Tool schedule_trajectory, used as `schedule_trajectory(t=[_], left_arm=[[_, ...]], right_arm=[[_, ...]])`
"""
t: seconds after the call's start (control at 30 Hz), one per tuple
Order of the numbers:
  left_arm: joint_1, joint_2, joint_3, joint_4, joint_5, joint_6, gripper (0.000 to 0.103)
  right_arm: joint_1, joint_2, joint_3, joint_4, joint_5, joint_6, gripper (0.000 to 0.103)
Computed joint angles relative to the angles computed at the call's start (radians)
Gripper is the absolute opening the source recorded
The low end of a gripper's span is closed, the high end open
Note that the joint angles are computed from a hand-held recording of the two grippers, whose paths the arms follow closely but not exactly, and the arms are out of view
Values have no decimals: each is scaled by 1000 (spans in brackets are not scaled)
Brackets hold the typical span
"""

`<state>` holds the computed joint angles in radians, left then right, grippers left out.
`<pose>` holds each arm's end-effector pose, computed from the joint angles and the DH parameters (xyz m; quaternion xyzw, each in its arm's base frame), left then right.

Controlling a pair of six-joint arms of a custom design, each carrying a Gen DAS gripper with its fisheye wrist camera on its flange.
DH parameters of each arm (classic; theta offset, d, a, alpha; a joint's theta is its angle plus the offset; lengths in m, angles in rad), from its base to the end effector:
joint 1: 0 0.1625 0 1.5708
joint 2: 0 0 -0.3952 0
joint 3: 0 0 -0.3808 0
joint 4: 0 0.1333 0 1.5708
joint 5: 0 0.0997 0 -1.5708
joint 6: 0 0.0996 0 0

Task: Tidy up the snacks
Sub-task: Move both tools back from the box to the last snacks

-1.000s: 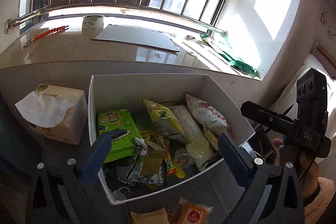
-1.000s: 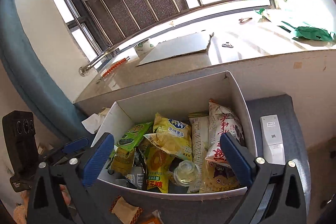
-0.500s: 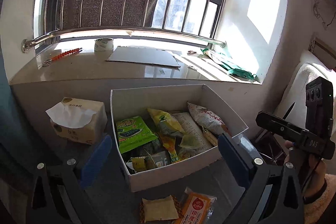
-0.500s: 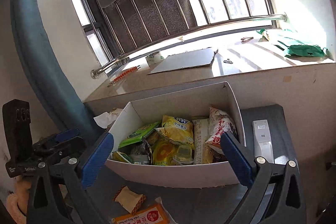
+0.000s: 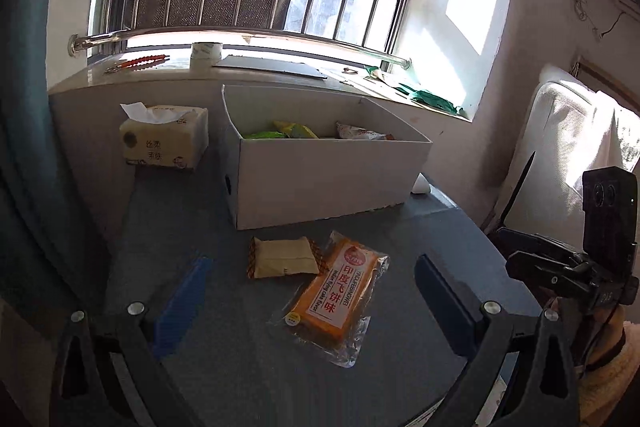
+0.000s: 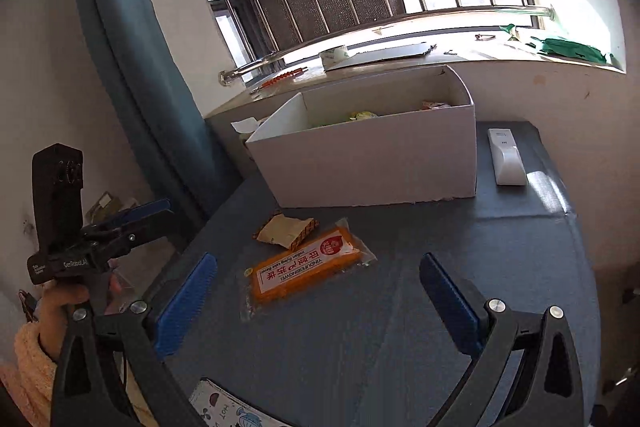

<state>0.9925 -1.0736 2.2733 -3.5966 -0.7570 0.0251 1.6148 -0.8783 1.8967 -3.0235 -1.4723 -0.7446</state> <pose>-0.0707 -0.4846 0.1819 0.0982 0.8503 -0.4536 0.2480 0.1687 -0.5774 0.0945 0.3845 -0.8964 0.2186 0.0287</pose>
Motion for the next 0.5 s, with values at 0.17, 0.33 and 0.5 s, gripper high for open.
schedule_trajectory(t=[0.17,0.33,0.5], left_arm=[[3,29,69,-41,-23,-67,103],[23,51,48,-16,-20,-82,103],[69,37,-17,90,-35,-66,103]], right_arm=[[-18,-5,56,22,-34,0,103],[-12,16,56,31,-58,3,103],[-5,29,61,40,-73,-3,103]])
